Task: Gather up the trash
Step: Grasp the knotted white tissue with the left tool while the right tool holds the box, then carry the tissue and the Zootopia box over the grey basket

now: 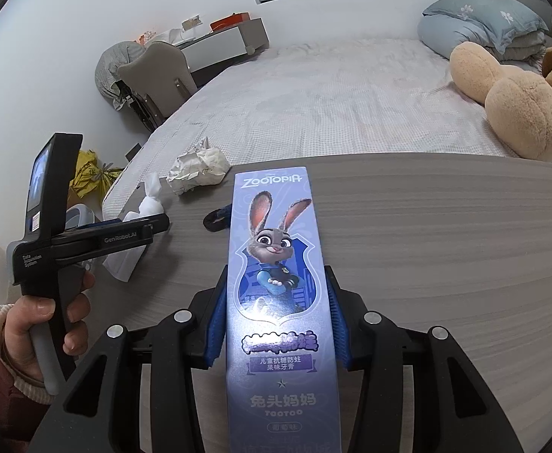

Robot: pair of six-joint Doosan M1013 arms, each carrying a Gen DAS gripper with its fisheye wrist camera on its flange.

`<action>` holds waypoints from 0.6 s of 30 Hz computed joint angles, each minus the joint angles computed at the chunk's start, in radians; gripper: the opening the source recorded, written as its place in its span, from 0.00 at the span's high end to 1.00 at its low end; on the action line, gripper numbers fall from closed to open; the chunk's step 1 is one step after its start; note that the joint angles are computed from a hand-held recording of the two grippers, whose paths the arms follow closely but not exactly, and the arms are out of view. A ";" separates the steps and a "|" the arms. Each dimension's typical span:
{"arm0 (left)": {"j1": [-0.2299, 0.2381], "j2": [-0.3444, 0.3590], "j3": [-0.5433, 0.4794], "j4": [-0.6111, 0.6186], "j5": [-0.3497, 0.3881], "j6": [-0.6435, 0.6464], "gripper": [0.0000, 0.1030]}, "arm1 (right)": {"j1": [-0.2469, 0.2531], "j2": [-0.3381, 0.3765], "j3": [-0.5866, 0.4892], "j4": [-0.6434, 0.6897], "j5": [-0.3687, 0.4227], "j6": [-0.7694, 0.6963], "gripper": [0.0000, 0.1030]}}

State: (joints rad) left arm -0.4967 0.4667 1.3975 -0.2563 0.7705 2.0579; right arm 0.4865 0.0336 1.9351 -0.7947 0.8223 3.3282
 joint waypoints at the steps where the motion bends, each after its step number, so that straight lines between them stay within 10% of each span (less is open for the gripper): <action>1: 0.000 0.000 0.000 -0.005 0.001 0.003 0.30 | 0.000 0.000 0.001 0.000 0.000 0.002 0.57; 7: 0.004 -0.019 0.020 -0.058 0.006 0.071 0.75 | 0.001 -0.002 0.004 -0.002 -0.002 0.012 0.57; 18: 0.050 -0.081 0.094 -0.072 0.011 0.107 0.75 | 0.015 -0.004 -0.004 -0.019 -0.004 0.011 0.57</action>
State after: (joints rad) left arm -0.4468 0.3858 1.4917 -0.3280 0.7814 2.1645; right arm 0.5017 0.0297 1.9315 -0.8138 0.8180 3.3387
